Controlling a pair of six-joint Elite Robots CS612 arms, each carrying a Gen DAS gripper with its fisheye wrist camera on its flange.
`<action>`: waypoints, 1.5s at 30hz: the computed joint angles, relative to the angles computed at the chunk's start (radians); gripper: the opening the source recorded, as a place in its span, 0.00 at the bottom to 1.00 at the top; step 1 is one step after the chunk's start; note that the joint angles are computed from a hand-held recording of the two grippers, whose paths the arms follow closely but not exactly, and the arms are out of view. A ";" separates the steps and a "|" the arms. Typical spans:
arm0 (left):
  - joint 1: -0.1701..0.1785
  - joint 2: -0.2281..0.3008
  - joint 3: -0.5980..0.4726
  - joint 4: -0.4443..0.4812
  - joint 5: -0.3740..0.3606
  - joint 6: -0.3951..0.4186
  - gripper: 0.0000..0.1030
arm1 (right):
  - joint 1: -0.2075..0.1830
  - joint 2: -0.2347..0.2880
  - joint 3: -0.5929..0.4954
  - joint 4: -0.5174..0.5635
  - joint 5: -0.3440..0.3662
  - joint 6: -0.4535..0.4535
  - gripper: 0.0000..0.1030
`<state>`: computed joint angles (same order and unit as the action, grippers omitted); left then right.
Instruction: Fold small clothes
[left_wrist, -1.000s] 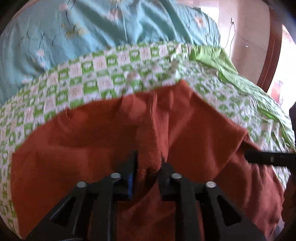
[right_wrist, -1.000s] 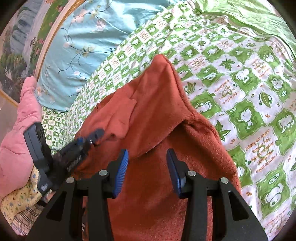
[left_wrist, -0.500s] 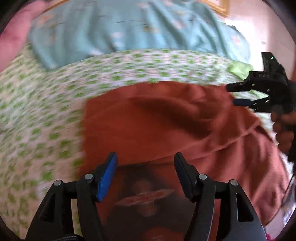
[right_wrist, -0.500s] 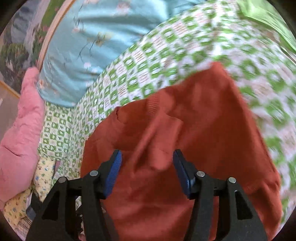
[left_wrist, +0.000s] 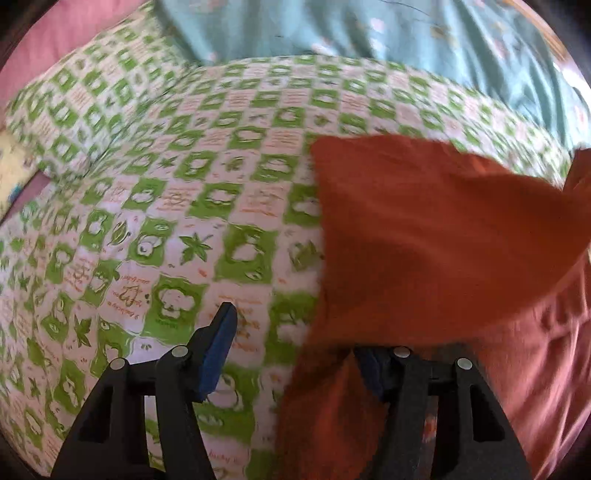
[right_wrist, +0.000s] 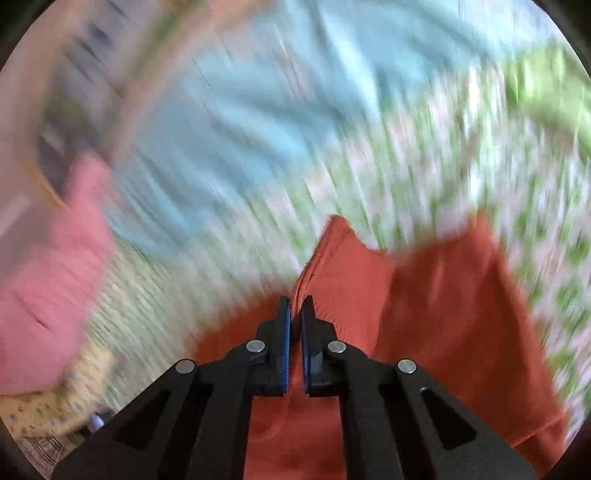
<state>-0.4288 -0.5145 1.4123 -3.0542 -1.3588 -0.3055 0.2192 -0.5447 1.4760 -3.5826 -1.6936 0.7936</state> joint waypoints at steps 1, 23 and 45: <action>0.004 0.003 -0.002 -0.003 -0.012 -0.029 0.61 | 0.006 -0.007 0.020 -0.031 -0.054 -0.011 0.06; 0.009 -0.009 0.012 0.029 -0.027 -0.062 0.64 | -0.020 -0.051 0.133 0.336 0.052 0.136 0.10; 0.023 -0.171 0.410 -0.264 -0.266 0.024 0.62 | 0.071 -0.185 0.411 0.095 0.084 0.030 0.49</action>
